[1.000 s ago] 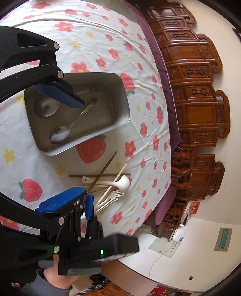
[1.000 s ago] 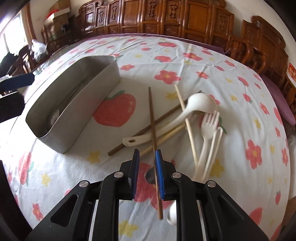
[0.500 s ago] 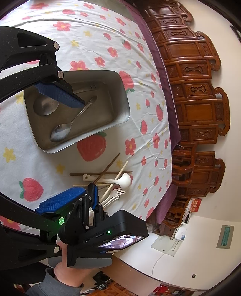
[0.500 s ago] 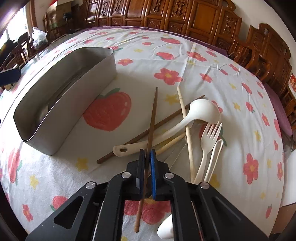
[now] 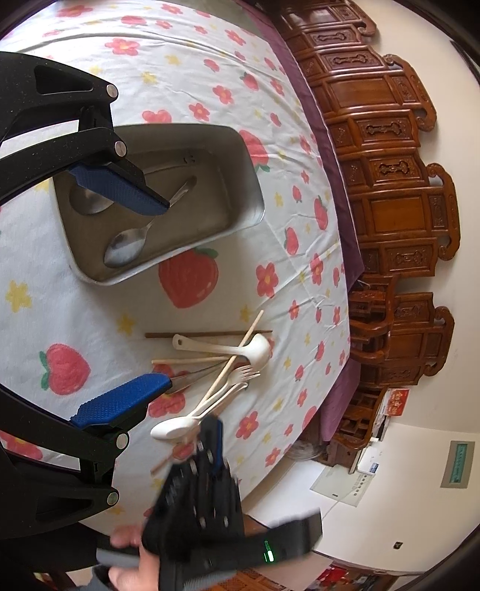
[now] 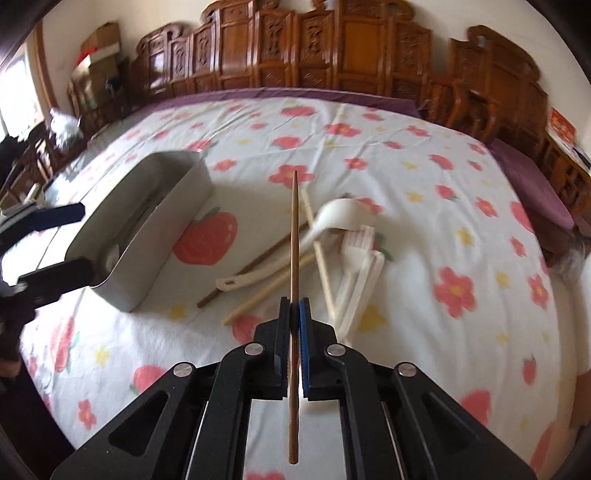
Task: Organize utensils
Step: 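Grasp a white plastic spoon with the left tool while the right tool holds the chopstick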
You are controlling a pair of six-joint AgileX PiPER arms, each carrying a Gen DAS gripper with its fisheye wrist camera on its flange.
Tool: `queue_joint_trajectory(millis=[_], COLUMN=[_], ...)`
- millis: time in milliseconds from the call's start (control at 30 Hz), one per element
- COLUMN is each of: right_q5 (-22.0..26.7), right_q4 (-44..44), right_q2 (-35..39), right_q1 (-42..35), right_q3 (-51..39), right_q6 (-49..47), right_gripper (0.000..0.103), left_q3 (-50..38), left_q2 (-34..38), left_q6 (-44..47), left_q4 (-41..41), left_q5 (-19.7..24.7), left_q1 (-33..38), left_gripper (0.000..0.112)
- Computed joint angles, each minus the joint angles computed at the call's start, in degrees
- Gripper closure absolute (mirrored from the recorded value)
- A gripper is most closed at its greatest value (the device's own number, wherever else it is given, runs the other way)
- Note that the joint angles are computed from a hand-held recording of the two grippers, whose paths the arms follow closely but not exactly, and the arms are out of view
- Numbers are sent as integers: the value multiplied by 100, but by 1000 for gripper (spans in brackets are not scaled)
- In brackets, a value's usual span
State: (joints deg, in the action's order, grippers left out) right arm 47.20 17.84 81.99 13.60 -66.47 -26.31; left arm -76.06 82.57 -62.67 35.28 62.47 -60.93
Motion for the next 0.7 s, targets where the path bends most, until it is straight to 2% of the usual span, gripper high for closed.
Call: queue_joint_trajectory(millis=[133, 400, 600, 700], right_q5=[132, 423, 391, 320], right_q4=[135, 734, 873, 899], right_q2=[-450, -890, -795, -598], right_q1=[-576, -1761, -2325, -2529], right_q3=[348, 757, 914, 942], right_q6=[-336, -1310, -1876, -2084], right_gripper=[98, 98, 97, 97], left_q3=[-163, -862, -1729, -2083], left_q2=[157, 836, 1578, 1928], left_q6=[-134, 40, 457, 510], left_q4=[68, -59, -314, -637], left_q5=[23, 181, 323, 189], left_q1=[-189, -423, -426, -295], left_gripper=[28, 28, 30, 32])
